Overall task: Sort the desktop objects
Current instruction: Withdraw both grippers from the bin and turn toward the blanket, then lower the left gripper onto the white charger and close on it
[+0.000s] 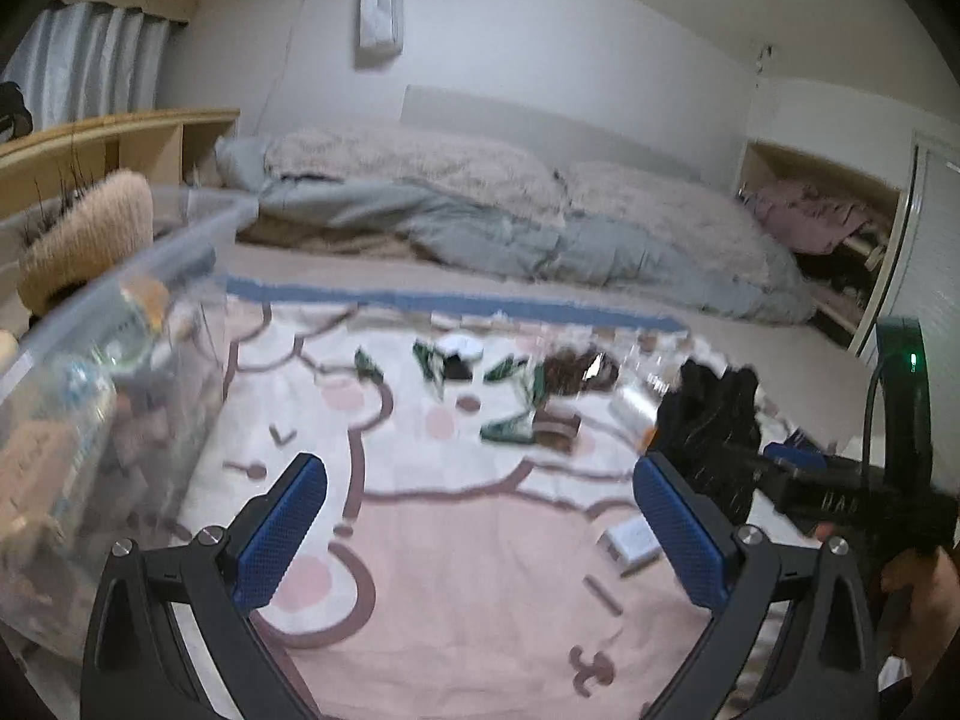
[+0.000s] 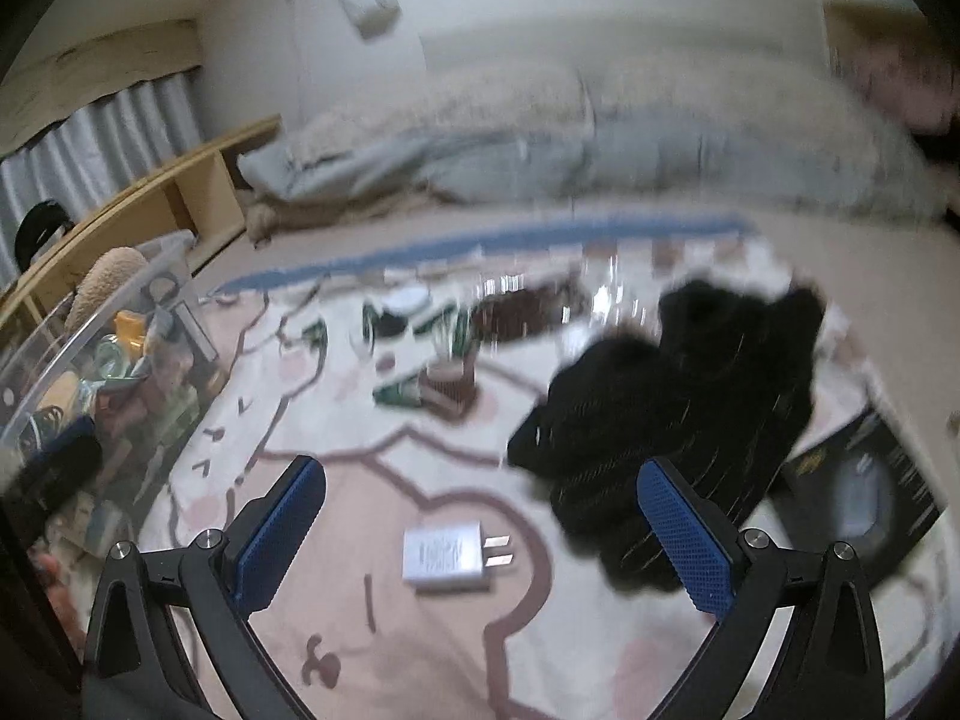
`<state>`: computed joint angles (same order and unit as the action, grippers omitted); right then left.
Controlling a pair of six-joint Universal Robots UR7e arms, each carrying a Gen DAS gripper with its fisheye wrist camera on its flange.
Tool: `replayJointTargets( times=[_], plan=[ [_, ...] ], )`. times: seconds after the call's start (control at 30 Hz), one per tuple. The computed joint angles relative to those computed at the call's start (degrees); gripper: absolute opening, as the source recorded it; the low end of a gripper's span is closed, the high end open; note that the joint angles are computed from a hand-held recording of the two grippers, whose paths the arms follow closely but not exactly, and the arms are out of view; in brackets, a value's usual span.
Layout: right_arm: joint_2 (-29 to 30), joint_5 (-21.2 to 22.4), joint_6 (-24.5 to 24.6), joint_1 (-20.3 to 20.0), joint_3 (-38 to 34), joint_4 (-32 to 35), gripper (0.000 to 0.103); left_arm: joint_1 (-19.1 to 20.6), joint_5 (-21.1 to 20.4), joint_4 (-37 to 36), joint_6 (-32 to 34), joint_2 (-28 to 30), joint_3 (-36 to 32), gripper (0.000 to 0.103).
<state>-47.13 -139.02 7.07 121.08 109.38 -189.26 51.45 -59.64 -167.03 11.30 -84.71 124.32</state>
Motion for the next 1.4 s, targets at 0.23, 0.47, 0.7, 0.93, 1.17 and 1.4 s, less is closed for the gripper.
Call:
replayJointTargets(
  times=[0.23,0.47,0.7,0.93,1.17,1.4],
  plan=[
    [-2.35,8.77,9.67,-4.48,1.20,8.77,0.049,2.05,1.87,8.32,-3.35,2.41,-1.08,0.103],
    [-3.08,13.24,16.48,-7.31,1.95,12.23,0.023,5.19,2.61,15.24,-6.42,5.50,-2.79,0.103],
    [-4.26,16.44,20.43,-9.85,3.69,11.40,0.017,6.41,4.59,18.21,-8.96,6.88,-3.01,0.103],
    [-4.03,19.45,22.02,-10.76,4.34,10.27,0.015,5.54,9.59,18.53,-7.31,8.08,-1.90,0.103],
    [-1.78,21.96,19.88,-9.89,2.24,11.96,0.014,6.08,6.03,20.18,-8.03,6.53,-2.28,0.103],
    [-0.35,26.51,18.77,-9.10,1.04,13.92,0.014,7.28,-3.93,25.70,-7.68,4.76,-4.90,0.101]
  ],
)
